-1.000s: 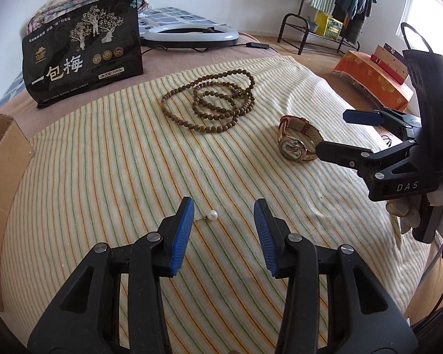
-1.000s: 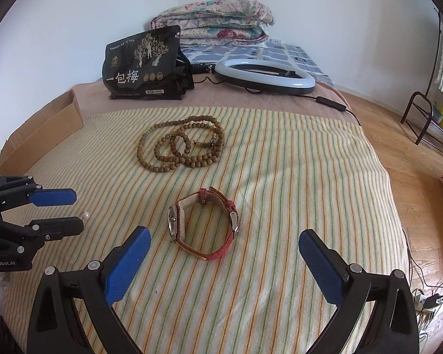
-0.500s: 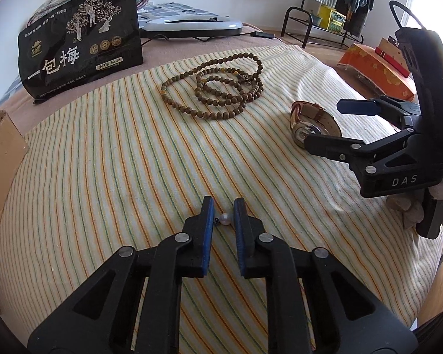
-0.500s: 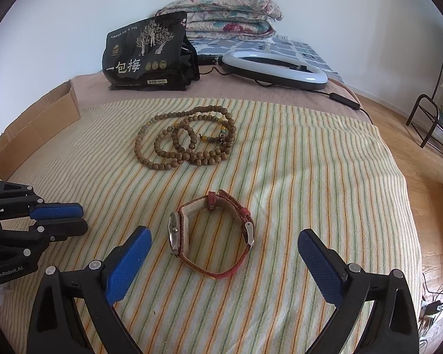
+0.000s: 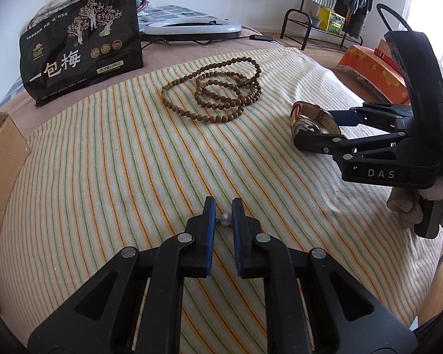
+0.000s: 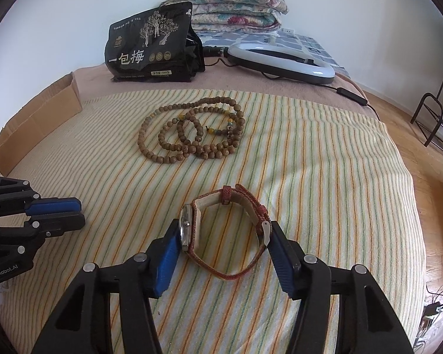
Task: Organize jewelry
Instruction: 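Grasp the pearl stud earring with the left tool while the right tool grasps the red-strap watch, then carry the pearl stud and red-strap watch over into the cardboard box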
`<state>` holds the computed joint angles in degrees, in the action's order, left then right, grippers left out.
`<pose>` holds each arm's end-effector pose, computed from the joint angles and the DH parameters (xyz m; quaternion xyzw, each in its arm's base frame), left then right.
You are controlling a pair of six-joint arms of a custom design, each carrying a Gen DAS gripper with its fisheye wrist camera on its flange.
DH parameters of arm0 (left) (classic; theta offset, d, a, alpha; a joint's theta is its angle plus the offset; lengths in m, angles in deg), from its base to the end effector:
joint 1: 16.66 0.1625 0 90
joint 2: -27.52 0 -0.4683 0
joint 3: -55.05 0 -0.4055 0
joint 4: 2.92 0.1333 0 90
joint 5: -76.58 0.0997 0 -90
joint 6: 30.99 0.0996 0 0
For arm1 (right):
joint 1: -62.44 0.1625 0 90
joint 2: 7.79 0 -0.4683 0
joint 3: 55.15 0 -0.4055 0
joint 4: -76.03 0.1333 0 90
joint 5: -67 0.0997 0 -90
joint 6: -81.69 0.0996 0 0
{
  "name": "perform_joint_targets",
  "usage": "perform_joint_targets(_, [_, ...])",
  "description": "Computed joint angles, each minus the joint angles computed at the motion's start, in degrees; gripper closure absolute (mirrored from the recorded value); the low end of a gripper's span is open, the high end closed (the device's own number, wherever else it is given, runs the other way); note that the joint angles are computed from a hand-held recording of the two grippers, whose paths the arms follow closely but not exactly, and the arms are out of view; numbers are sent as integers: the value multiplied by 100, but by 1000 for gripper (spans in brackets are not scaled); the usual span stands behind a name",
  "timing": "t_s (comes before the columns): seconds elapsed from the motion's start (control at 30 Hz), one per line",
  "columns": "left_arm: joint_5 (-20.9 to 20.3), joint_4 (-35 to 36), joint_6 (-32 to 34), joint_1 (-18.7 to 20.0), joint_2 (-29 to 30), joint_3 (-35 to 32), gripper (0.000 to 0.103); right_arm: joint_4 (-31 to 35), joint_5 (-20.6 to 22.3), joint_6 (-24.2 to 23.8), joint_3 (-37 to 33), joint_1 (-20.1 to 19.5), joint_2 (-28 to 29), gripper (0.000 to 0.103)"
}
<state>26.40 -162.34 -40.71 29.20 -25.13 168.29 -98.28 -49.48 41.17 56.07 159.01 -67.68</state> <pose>-0.2719 -0.5632 0.1212 0.2523 0.9032 -0.2183 0.2699 0.1593 -0.6062 0.2305 0.3133 -0.8816 0.2001 0.2907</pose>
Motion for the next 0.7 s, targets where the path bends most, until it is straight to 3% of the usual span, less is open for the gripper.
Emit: perform_joint_targets(0.7, [247,32,-148,-349,-621,279,94,-2,-17,114,234,447,-497,44])
